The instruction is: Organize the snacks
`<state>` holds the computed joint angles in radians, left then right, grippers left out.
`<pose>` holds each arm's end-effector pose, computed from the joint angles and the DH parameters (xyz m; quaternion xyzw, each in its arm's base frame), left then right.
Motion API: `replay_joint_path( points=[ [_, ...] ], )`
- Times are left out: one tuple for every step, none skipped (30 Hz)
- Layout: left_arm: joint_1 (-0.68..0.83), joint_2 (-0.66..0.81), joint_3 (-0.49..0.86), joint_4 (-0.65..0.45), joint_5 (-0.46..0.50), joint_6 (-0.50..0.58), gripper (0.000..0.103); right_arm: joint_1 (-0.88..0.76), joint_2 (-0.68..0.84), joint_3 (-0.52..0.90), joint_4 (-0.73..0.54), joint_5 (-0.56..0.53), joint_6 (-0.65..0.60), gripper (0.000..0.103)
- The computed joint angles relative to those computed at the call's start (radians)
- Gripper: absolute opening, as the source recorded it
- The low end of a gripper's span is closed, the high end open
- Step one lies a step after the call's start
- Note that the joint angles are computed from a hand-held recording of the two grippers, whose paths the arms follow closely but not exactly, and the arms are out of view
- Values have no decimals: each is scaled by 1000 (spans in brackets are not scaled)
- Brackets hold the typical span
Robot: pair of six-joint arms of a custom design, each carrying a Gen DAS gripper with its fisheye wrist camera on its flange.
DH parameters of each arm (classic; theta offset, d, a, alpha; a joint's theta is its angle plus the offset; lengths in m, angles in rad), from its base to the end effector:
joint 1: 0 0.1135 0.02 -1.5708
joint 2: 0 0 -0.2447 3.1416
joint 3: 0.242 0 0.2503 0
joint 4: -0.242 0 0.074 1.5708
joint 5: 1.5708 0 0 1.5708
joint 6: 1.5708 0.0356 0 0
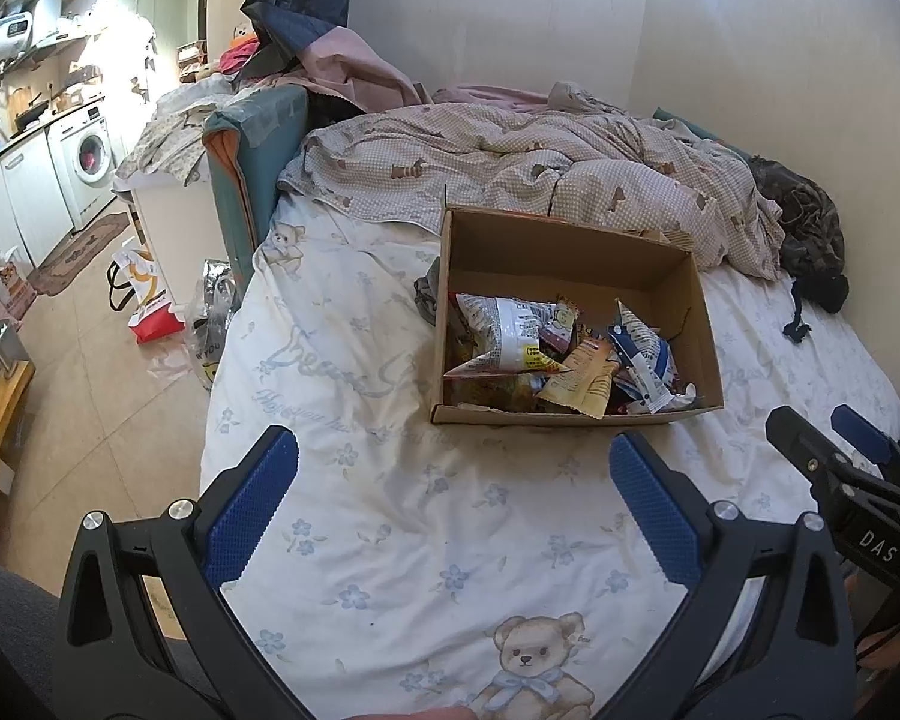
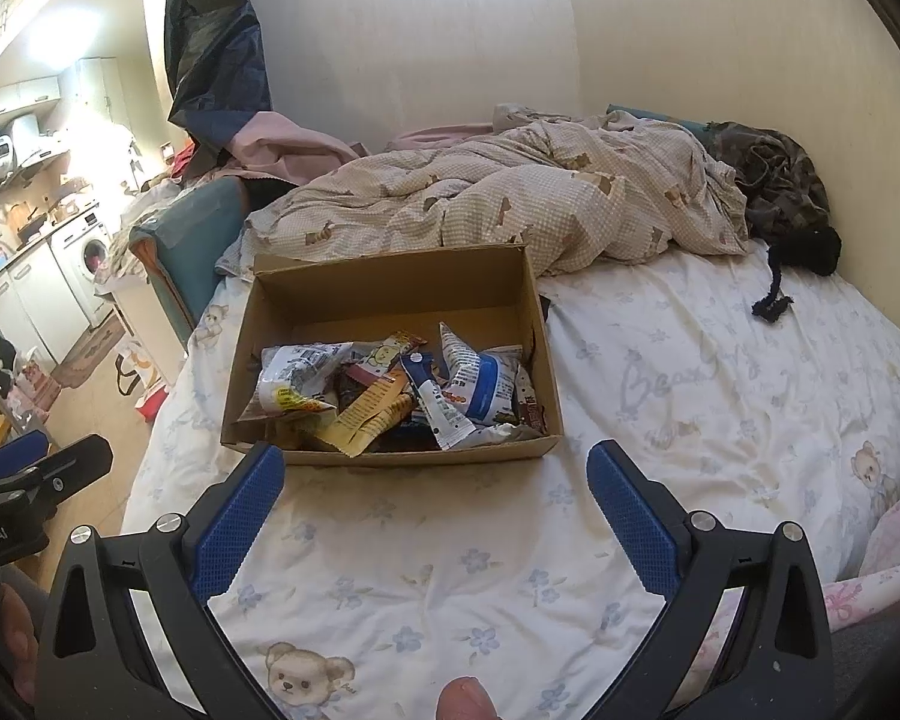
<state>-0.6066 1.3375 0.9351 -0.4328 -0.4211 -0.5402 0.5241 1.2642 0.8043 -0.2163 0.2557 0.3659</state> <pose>0.2400 -0.1488 0.2326 -0.0448 0.9145 -0.0269 0.4012 0.2427 0.1299 0.2248 -0.0157 0.8958 0.0809 0.4367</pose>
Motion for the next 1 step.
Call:
replay_joint_path(
  points=[
    [-3, 6, 3, -1, -2, -3, 103, 2, 1, 2, 0, 2, -1, 103]
  ],
)
